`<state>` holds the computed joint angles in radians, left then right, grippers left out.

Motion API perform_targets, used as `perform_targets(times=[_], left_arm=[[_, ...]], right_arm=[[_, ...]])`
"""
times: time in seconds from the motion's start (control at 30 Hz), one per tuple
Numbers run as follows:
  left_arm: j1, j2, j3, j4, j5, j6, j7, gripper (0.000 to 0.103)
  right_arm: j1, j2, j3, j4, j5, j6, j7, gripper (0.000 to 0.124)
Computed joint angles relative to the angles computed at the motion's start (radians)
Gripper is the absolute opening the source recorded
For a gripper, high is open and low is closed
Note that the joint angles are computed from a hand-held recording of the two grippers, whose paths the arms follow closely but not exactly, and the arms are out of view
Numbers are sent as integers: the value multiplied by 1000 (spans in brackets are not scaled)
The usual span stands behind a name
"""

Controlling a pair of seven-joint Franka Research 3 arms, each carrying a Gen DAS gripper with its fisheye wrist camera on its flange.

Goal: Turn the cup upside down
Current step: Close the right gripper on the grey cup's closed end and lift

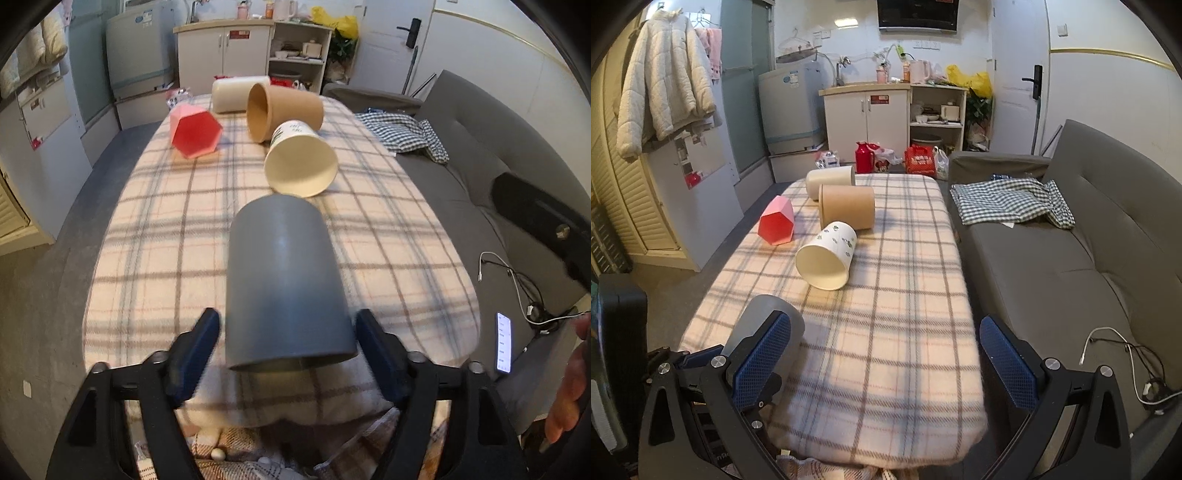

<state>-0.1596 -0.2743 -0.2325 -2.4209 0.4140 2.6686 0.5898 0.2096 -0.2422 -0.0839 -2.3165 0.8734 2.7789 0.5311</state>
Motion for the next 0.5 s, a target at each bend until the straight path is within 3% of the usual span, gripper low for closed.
perform_targets(times=[0.1, 0.2, 0.3, 0.5], left_arm=[[3, -35, 4, -35, -3, 31, -13, 86], [21, -92, -11, -59, 34, 8, -28, 93], [51, -179, -25, -115, 88, 27, -66, 98], [106, -301, 17, -208, 95, 22, -62, 99]], right_arm=[[-18, -7, 9, 5, -45, -23, 54, 103], [-34, -1, 17, 32, -114, -77, 124, 103], [-48, 14, 30, 81, -187, -168, 212, 103], [-52, 99, 91, 221, -399, -371, 466, 103]])
